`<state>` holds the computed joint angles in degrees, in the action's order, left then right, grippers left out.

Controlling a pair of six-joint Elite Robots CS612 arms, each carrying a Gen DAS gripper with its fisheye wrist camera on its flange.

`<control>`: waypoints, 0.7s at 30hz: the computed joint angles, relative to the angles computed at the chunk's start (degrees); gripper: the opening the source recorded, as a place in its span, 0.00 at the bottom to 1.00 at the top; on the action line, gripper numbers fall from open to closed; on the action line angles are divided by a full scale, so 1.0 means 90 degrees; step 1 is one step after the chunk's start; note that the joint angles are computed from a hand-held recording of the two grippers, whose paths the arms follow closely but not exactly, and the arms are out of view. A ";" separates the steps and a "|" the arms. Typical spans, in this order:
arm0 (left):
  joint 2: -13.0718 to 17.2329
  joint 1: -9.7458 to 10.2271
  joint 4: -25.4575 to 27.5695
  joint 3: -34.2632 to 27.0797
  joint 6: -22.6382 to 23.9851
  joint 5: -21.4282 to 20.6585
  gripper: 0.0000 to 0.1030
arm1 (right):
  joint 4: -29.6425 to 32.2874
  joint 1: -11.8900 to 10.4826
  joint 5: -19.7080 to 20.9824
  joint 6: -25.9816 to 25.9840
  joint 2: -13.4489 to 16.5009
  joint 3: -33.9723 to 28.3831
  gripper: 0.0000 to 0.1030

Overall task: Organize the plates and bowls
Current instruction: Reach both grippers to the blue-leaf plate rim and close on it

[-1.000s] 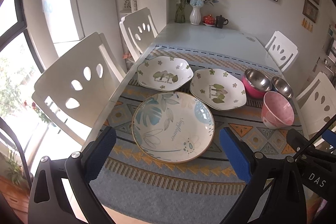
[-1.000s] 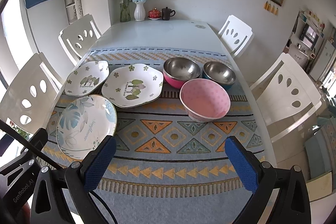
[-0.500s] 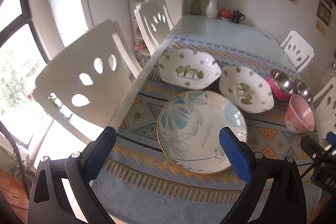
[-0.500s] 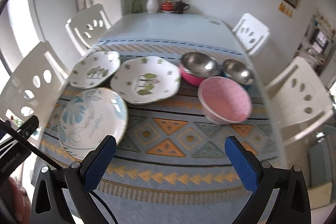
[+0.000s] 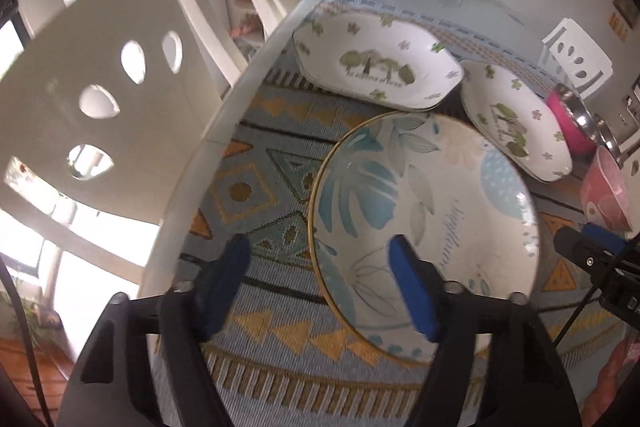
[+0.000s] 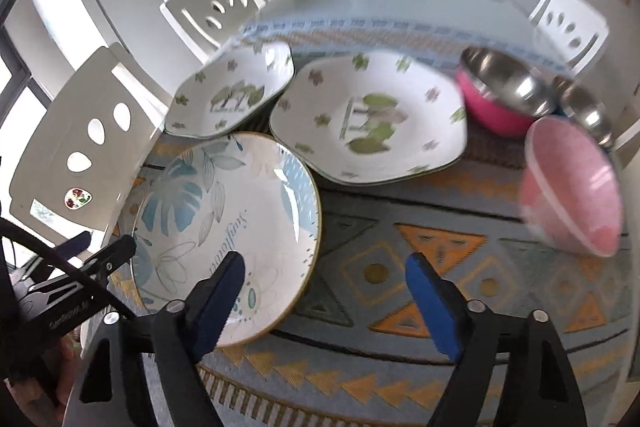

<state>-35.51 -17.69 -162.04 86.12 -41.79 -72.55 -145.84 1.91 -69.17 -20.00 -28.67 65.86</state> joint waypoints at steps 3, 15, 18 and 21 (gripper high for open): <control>0.0122 0.0104 -0.0028 -0.0115 -0.0053 -0.0333 0.53 | 0.0407 0.0028 -0.0022 0.0066 0.0198 -0.0337 0.51; 0.0310 0.0256 -0.0354 -0.0188 -0.0248 -0.1033 0.31 | 0.1142 0.0042 0.0328 -0.0284 0.0606 -0.0885 0.33; 0.0349 0.0288 -0.0544 -0.0196 -0.0343 -0.1221 0.23 | 0.1296 0.0053 0.0390 -0.0484 0.0636 -0.0977 0.29; 0.0355 0.0291 -0.0524 -0.0214 -0.0412 -0.1249 0.23 | 0.1414 0.0057 0.0465 -0.0579 0.0658 -0.1048 0.29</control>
